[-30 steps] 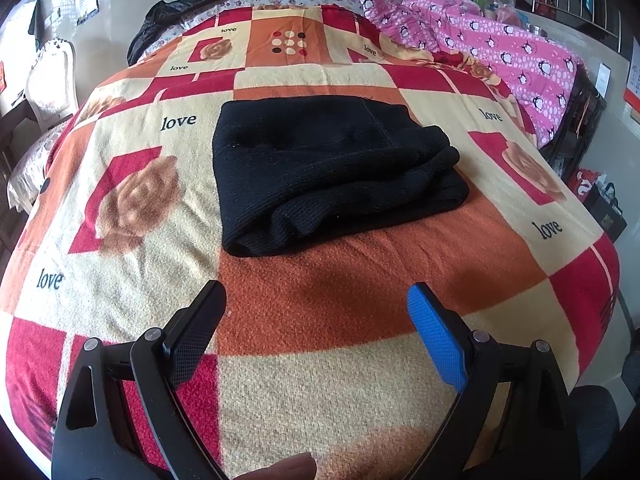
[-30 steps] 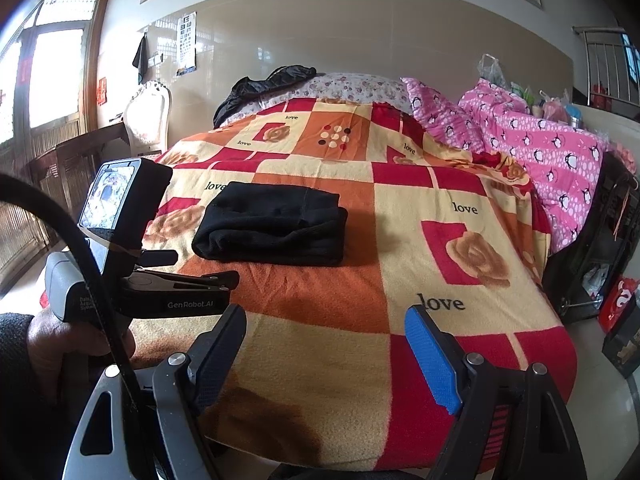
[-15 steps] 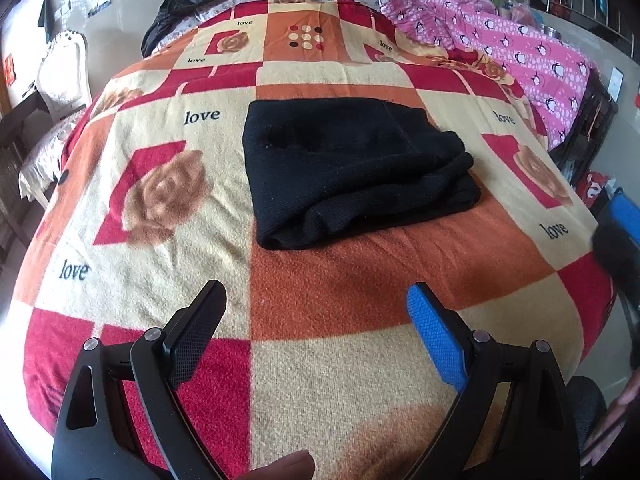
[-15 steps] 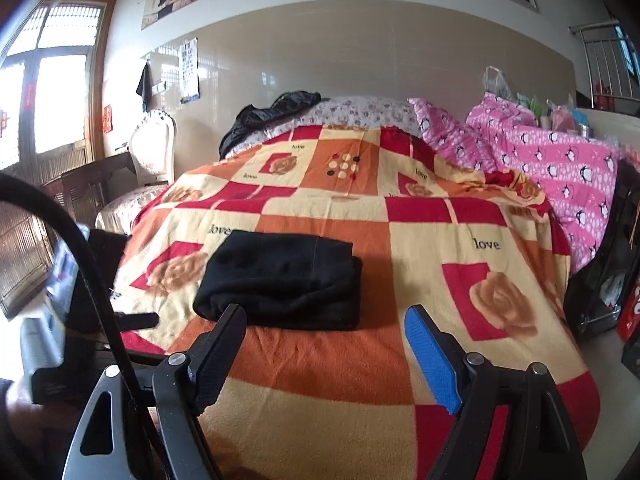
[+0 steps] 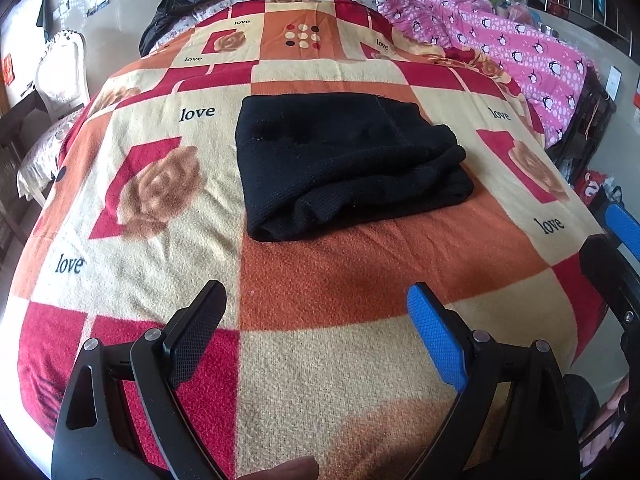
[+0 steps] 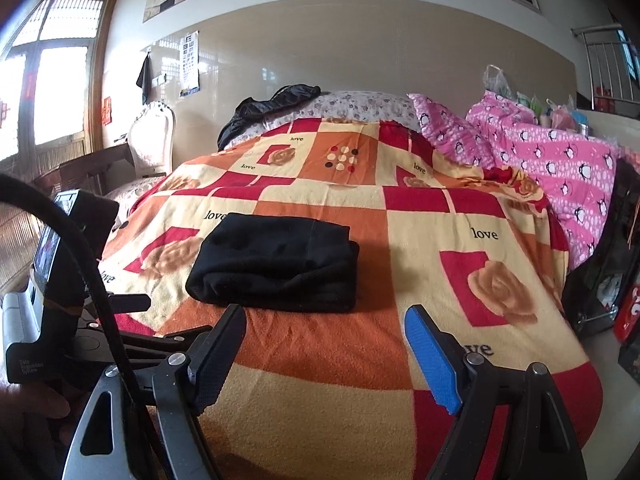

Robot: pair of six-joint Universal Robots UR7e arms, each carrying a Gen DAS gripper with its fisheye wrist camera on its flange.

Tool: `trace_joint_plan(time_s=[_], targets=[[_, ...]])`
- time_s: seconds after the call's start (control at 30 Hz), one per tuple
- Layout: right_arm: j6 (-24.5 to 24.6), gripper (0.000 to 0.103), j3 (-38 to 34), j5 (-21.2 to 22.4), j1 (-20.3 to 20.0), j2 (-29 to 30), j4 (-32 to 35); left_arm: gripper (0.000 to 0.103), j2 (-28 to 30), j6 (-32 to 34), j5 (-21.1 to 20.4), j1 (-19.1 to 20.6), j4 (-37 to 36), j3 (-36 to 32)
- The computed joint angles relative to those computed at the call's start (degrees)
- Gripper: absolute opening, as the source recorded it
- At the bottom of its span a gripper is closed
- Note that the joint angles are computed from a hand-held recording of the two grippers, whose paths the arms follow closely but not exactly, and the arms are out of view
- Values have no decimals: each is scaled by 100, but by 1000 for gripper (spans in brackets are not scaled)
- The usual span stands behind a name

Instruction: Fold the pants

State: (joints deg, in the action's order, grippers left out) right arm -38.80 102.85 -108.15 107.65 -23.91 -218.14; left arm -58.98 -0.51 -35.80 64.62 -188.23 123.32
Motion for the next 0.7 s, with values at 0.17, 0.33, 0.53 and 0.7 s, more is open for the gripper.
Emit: trace_joint_plan(time_s=[0.17, 0.33, 0.53, 0.7], targets=[[18, 79, -28, -16, -10, -2, 86, 92, -89, -202, -128, 62, 160, -9], [-91, 79, -77, -64, 17, 48, 113, 92, -155, -394, -205, 119, 336, -29], [-82, 79, -77, -65, 23, 56, 104, 92, -129, -321, -191, 107, 298, -31], [-82, 79, -79, -76, 23, 61, 124, 92, -59, -256, 35, 59, -117, 38]])
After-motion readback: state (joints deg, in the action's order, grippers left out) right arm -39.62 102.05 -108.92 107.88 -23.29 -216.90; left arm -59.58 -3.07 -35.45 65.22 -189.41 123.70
